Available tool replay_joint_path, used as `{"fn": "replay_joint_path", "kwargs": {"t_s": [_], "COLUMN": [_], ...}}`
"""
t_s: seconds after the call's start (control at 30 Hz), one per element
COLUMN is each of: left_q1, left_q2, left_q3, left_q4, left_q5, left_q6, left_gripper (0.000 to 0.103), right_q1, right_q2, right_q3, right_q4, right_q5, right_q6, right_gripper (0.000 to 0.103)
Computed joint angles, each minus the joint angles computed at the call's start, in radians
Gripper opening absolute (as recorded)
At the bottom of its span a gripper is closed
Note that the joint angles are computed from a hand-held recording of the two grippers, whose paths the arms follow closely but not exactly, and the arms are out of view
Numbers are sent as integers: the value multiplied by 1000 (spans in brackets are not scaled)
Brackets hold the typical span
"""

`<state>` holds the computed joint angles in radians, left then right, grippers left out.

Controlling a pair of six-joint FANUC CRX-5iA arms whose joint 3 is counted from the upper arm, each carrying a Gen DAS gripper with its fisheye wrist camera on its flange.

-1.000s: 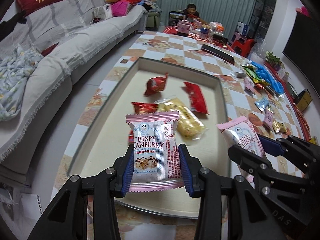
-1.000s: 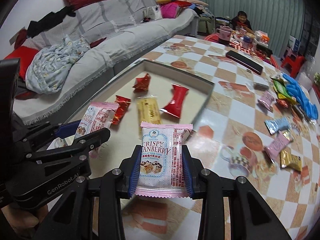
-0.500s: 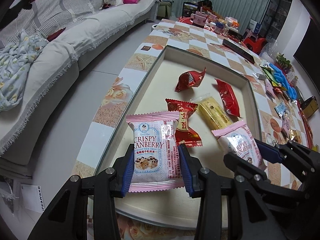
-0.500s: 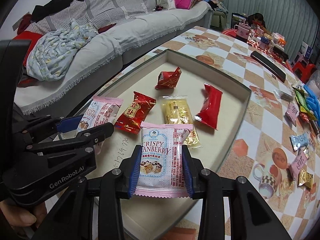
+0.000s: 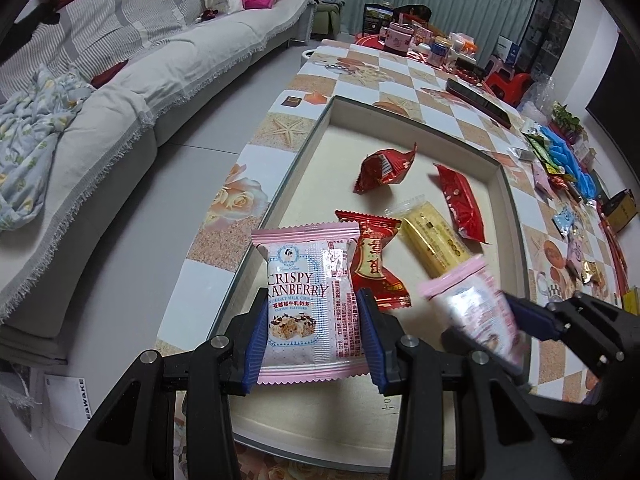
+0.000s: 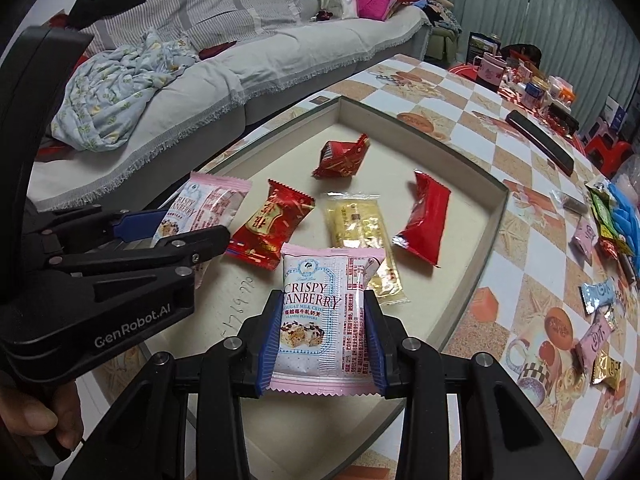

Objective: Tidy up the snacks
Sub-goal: 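Open both grippers to drop the Crispy Cranberry packs into the tray, then move both tools back toward the snacks on the table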

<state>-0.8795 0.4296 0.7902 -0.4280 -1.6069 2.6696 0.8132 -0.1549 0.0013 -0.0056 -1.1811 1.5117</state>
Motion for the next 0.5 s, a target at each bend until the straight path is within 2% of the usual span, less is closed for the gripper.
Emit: {"fn": "replay_joint_path", "kwargs": {"t_s": [0.03,0.07,0.1,0.13,0.33,0.5], "left_q1": [7,8,2,-9,-43,-68], "left_q2": [-10,-17,-18,-15,36,124], "left_q3": [-17,-25,-22,-10,92,239], "left_q4": [15,20,5,-16,-59,-77], "left_q5": [20,29,26,15,-42,-101], "left_q6": [-3,-1,3,3,-31,-89], "left_gripper": [65,73,79,79,79,79], "right_q1": [0,4,9,14,14,-92], "right_q2": [1,-8,-27,-51,-135,-168], "right_q3": [2,-7,-25,-47,-117,-145], "right_q4": [-2,8,23,36,115,96], "right_q5": [-5,3,25,54,99,103], "right_q6": [5,-1,-10,-14,-31,-32], "right_gripper": [50,68,79,88,88,88]}}
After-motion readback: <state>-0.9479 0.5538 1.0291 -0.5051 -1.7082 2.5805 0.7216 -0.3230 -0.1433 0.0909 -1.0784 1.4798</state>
